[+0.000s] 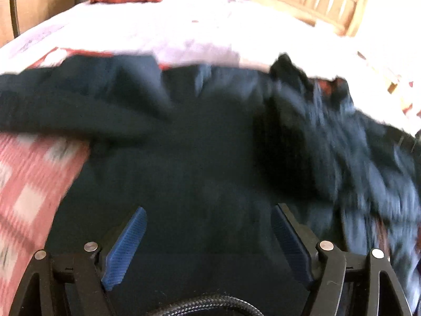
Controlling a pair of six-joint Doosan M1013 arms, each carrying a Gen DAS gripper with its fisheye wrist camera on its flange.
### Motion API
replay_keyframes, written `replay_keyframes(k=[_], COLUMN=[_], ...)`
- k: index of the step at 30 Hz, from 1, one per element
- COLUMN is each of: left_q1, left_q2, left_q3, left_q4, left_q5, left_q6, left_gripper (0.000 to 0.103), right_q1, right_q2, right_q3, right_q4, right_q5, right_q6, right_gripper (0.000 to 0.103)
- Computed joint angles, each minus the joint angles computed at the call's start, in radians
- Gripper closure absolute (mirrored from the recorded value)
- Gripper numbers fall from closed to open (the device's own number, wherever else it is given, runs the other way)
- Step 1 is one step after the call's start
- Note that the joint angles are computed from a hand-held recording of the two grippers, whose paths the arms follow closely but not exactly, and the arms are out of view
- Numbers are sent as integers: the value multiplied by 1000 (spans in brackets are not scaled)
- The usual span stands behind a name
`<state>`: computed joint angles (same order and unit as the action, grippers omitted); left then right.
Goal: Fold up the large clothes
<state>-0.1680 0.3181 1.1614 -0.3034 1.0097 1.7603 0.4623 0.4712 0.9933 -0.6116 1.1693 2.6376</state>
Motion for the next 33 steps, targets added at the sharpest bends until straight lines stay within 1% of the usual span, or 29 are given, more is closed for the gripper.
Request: replay_keyframes(k=[2, 3, 4, 5, 6, 7, 8, 9, 10, 11, 12, 13, 14, 15, 16, 18, 19, 21, 22, 24, 27, 28, 30, 31, 32, 33], left_q1=[-13, -21, -27, -32, -28, -18, 1, 21, 35, 49, 80, 105, 138, 176, 210, 285, 313, 372, 388, 413, 425, 426, 437, 439, 437, 433], left_q2=[45, 73, 97, 119, 148, 161, 160, 146, 127, 109, 88, 81, 83, 98, 115, 163, 183, 240, 268, 349, 450, 469, 491, 503, 533, 566], left_q3=[-66, -104, -133, -157, -186, -196, -191, -169, -145, -124, -102, -97, -107, -135, -164, -243, -273, -351, -392, -509, -657, -685, -702, -716, -771, -835], left_q4=[10, 36, 72, 111, 139, 133, 93, 45, 35, 27, -5, -23, -41, -61, -78, -113, -122, -152, -143, -140, -147, -148, -211, -228, -228, -221], left_q5=[-17, -5, 10, 34, 75, 101, 105, 85, 54, 23, -9, -19, -17, -2, 13, 41, 46, 55, 69, 151, 263, 275, 240, 233, 257, 286], left_q6=[-7, -22, -40, -62, -89, -104, -102, -81, -71, -60, -50, -58, -80, -114, -155, -275, -328, -430, -468, -531, -581, -591, -605, -620, -650, -676], left_gripper=[19, 19, 18, 18, 18, 19, 19, 19, 19, 19, 18, 18, 16, 15, 15, 15, 15, 15, 15, 14, 14, 14, 14, 13, 9, 8], right_q1=[13, 22, 33, 46, 58, 66, 77, 85, 89, 88, 86, 84, 77, 72, 68, 83, 87, 84, 82, 83, 81, 85, 81, 84, 83, 83], right_q2=[55, 79, 122, 147, 152, 134, 139, 153, 165, 194, 220, 249, 286, 322, 338, 376, 380, 368, 361, 356, 352, 341, 348, 329, 327, 326], right_q3=[-56, -79, -139, -175, -185, -158, -170, -196, -220, -273, -312, -357, -405, -446, -457, -505, -508, -480, -464, -452, -443, -427, -439, -413, -409, -406], right_q4=[42, 44, 41, 21, -3, -22, -48, -56, -49, -11, 25, 61, 122, 162, 167, 99, 84, 88, 92, 91, 92, 91, 96, 95, 96, 96], right_q5=[53, 77, 135, 166, 144, 106, 74, 45, 33, 18, 11, 22, 58, 118, 140, 196, 201, 173, 159, 148, 135, 131, 130, 123, 119, 116], right_q6=[-19, -37, -86, -117, -112, -95, -92, -114, -139, -192, -229, -259, -295, -327, -351, -396, -399, -380, -371, -364, -357, -349, -353, -346, -344, -342], right_gripper=[9, 9, 9, 9, 9, 9, 9, 9, 9, 9, 9, 9, 8, 4, 1, 0, 0, 0, 0, 0, 0, 0, 0, 0, 0, 0])
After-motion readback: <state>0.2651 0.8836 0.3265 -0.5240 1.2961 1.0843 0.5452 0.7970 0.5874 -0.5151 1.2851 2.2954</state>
